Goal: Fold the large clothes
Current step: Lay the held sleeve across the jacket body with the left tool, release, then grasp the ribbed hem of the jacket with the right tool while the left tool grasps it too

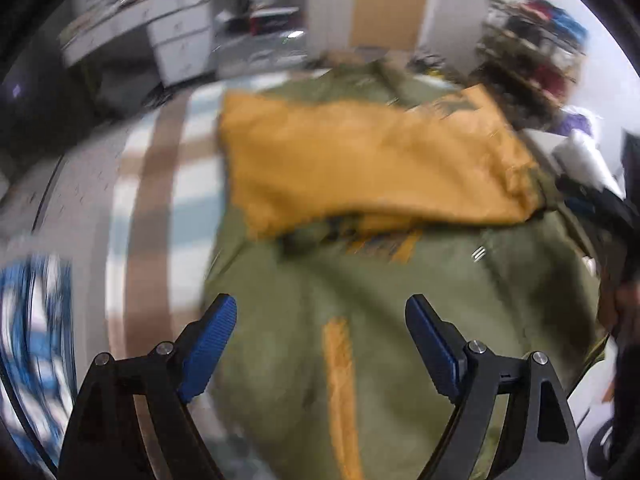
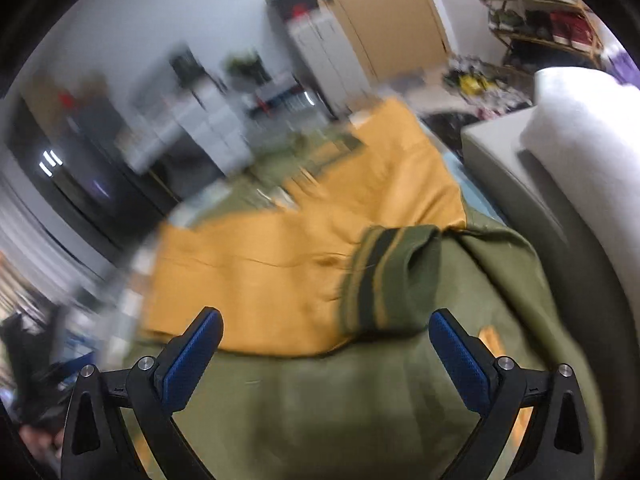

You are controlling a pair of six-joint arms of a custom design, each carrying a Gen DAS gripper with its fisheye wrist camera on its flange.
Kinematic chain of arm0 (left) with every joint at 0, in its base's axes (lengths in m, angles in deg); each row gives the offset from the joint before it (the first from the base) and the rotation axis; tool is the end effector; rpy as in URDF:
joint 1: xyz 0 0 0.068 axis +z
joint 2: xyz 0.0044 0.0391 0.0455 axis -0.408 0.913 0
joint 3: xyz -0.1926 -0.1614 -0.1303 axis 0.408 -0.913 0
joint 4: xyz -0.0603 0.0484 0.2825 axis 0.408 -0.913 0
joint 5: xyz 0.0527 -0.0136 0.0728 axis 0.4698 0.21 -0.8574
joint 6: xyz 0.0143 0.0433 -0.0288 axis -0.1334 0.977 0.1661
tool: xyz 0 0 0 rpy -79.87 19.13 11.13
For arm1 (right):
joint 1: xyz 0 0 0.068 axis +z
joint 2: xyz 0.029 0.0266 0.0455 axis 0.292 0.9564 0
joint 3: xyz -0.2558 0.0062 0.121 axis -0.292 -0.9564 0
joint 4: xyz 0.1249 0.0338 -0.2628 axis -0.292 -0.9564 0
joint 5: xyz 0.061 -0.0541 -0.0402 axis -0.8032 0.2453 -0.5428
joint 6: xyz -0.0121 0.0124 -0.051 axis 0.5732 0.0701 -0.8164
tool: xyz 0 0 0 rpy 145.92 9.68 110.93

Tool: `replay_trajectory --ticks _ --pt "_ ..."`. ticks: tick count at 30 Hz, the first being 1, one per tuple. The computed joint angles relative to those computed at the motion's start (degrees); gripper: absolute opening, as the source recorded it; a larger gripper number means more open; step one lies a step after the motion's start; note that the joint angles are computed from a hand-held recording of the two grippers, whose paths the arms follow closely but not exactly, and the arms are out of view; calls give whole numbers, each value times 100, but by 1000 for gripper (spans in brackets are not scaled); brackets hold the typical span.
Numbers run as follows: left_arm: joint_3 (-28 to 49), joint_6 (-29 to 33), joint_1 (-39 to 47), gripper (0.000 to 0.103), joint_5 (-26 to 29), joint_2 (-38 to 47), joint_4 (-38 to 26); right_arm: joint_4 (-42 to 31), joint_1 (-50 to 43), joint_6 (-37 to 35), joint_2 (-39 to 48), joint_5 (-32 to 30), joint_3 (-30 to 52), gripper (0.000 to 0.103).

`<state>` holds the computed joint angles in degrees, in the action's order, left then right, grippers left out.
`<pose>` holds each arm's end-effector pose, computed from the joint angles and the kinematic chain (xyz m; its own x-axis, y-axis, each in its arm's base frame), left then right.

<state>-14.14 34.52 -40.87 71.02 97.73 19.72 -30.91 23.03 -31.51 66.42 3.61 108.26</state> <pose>0.2408 -0.0726 0.2021 -0.8658 0.1436 -0.4793 0.1914 0.9801 -0.0521 0.3620 0.0446 0.1864 -0.7492 0.2856 -0.5976 0.0575 0.9269 0.3710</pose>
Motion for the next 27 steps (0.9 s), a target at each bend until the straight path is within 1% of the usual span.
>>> replay_trajectory --ticks 1,2,3,4,5,6,8,9,10,12,14,15,17,18,19,20,21,22,24,25,27 --pt "-214 -32 52 83 -20 -191 -50 -218 -10 -89 334 81 302 101" --pt "-320 -109 42 83 -12 -206 -33 -407 -5 -13 743 252 670 101" --pt "-384 -171 73 83 63 -288 -151 -539 -26 24 991 245 897 100" --pt "-529 -254 104 83 208 -365 -240 -824 -38 -1 1317 233 1252 97" --pt "-563 -364 71 83 347 -317 -266 -991 -61 -73 1579 181 1536 82" --pt "-527 -301 192 83 487 -229 -278 -1047 -64 -129 1678 197 1666 60" --pt "-648 -472 -13 83 407 -331 -403 -1031 -13 -374 1695 324 1769 45" --pt "-669 -454 14 83 436 -372 -432 -983 13 -470 1633 371 1744 32" --pt "-795 -535 -37 83 429 -495 -451 -856 24 -605 1524 359 1671 31" --pt "-927 -545 13 83 547 -685 -572 -769 35 -835 1431 447 1669 24" --pt "-1154 -633 164 83 895 -903 -539 -678 99 -1048 1325 842 1706 22" --pt "-1234 -693 237 83 1083 -1008 -546 -611 111 -1097 1304 1006 1743 21" --pt "-1380 -937 234 83 1255 -1071 -504 -454 190 -1285 1356 1660 1836 23" --pt "-1438 -1012 204 83 1342 -1065 -464 -559 246 -1448 1552 1996 2031 32" --pt "-1496 -1092 75 83 1213 -1179 -423 -859 291 -1604 1893 2327 2400 36" --pt "-1500 -1190 -118 83 1056 -1232 -461 -1022 264 -1754 2133 2350 2580 39" --pt "-1490 -1230 -172 83 1085 -1240 -495 -1067 215 -1883 2214 2301 2606 49" --pt "-1508 -1276 -208 83 1209 -1285 -508 -1133 161 -1928 2202 2283 2542 55" --pt "-1554 -1293 -195 83 1323 -1380 -526 -838 -24 -1775 1665 1809 1905 60" --pt "-1583 -1319 -262 83 1339 -1474 -525 -663 -155 -1757 1160 1435 1359 64" --pt "-1646 -1379 -400 83 1318 -1692 -528 -423 -265 -1783 224 1275 415 85"
